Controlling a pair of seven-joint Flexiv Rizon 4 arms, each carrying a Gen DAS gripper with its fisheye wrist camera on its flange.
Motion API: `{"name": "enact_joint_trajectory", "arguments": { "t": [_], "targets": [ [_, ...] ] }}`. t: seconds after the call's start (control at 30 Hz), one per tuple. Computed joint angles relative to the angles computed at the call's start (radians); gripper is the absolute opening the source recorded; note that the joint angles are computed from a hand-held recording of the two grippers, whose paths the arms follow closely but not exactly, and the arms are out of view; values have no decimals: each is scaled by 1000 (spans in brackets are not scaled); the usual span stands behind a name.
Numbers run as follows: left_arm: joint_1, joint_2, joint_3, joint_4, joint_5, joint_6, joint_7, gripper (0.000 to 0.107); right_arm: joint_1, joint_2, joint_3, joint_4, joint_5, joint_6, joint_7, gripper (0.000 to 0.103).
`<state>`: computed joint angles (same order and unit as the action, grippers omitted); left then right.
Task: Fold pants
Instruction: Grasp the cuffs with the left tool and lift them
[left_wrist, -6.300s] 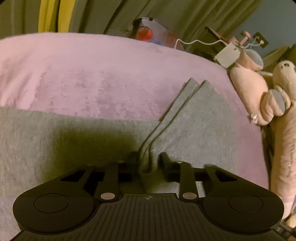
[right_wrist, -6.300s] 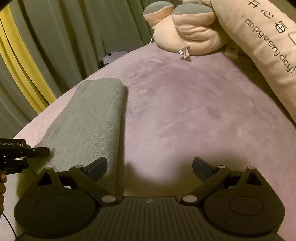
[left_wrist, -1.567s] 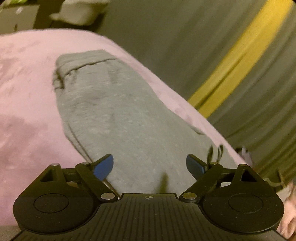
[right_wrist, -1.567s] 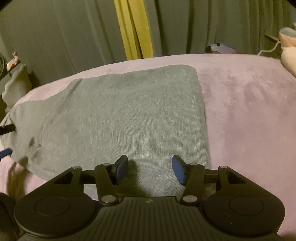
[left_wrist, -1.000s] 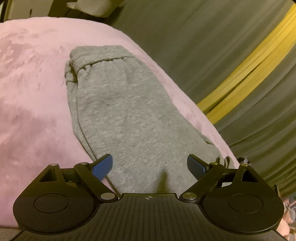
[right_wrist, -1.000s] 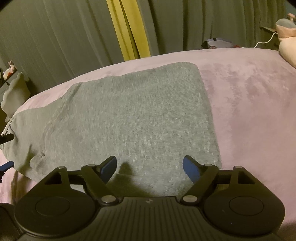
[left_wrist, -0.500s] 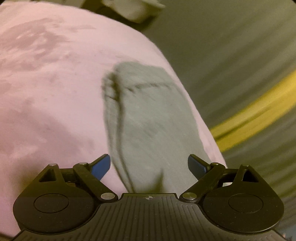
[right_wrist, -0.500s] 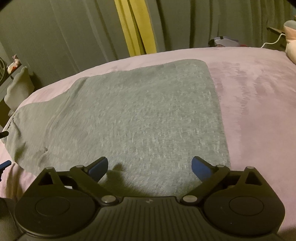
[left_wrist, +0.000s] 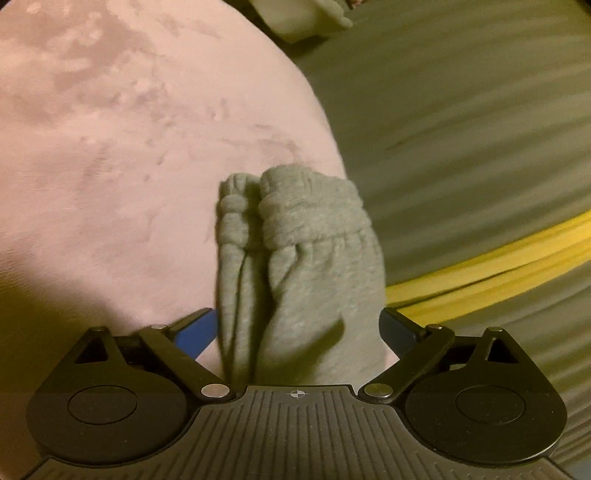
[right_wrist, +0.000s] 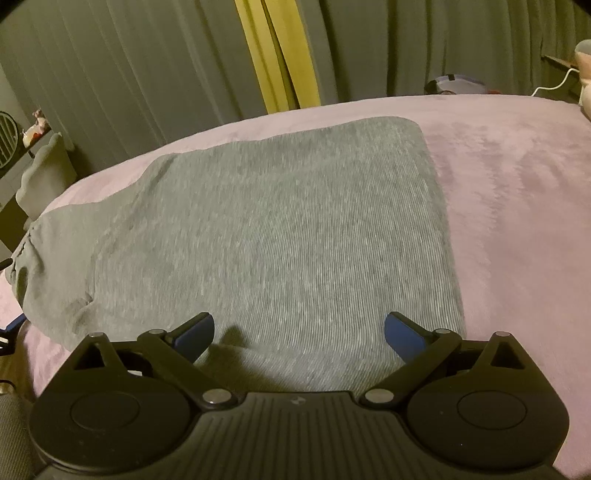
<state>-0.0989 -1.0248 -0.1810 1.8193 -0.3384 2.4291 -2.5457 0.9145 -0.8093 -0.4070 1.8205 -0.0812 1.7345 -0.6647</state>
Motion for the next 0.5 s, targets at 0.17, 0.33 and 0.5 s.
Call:
{"name": "enact_joint_trajectory", "arguments": {
  "t": [0.17,0.33,0.5],
  "targets": [
    [101,-71,-31,-68,239,83,-57,82,3,-9,-8,-10,6,2,3,99],
    [188,-149,-92,-124,360,113,-149,45,9,-15,-19,-14,7,4,3,99],
    [195,-173,-82,-172,429,131,-161,34,20,-23,-32,-17,15,5,2,99]
  ]
}}
